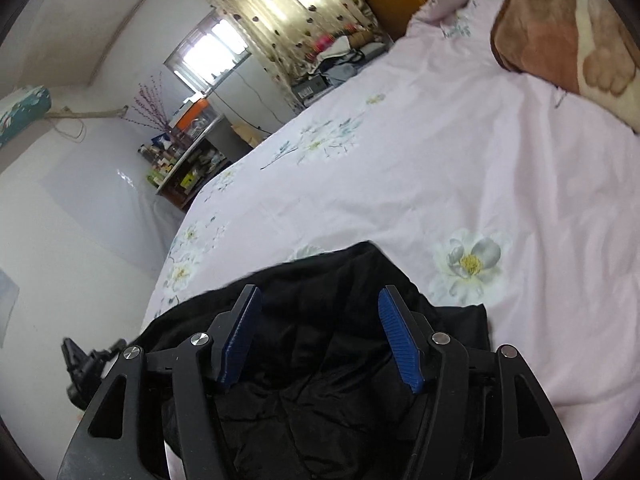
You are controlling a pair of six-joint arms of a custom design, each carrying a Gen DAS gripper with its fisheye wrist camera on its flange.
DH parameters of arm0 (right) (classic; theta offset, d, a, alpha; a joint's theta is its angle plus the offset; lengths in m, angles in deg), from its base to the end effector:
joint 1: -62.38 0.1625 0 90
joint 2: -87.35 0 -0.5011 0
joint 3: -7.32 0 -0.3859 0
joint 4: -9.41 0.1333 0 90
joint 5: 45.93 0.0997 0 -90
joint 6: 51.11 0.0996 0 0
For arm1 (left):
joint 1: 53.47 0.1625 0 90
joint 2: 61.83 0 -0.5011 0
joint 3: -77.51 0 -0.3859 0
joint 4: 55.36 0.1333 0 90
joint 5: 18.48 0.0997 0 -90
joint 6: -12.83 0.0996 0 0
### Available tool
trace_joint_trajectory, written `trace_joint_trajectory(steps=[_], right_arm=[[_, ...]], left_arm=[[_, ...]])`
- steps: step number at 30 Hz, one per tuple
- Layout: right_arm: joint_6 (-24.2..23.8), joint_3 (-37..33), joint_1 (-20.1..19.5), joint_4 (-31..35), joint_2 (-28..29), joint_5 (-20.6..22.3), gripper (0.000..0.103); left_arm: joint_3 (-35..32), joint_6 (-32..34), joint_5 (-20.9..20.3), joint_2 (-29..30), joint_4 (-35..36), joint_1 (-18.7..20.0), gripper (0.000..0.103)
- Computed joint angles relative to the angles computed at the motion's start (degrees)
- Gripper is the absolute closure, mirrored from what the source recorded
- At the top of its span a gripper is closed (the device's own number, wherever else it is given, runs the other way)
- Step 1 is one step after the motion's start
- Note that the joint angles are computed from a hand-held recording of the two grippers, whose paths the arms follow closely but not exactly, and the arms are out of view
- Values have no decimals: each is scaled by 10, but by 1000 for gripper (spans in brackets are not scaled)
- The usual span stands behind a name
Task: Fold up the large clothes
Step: 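Lower the folded edge onto the jacket and open both tools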
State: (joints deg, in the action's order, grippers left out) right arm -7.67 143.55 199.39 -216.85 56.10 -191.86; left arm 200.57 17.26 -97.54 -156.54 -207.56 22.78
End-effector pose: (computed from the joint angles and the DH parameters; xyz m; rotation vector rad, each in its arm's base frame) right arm 0.3586 -0.2648 0.0538 -0.2871 -2.4550 1.4035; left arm 0.0443 -0.4594 0.4530 0.3708 2.8471 -0.8928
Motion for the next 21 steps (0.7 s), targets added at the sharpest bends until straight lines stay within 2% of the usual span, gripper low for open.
trace_joint_trajectory(steps=[5,9,11,12,13,15,18,21], right_arm=[[-10,-18,13,68,11,-27,42],[-39,-40,0,115,38,17,42],[-52,-64,-9,162,54,18,42],[-50,-76,-16,189,59,11,42],[-39,-88,-25,229,63,-9,42],[-23,-97,-45,273,68,-33,42],[-24,-91,-83,255,80,-40,41],[-15,-89,-102,242,92,-54,41]], left_arm=[[14,36,35,-4,17,-16,24],[52,98,47,7,45,-43,24],[87,139,71,20,-2,-65,24],[106,164,92,33,-49,-76,24],[119,179,122,53,-95,-84,24],[121,184,159,92,-141,-82,24],[118,211,161,140,-218,-59,22],[131,234,156,168,-287,-48,21]])
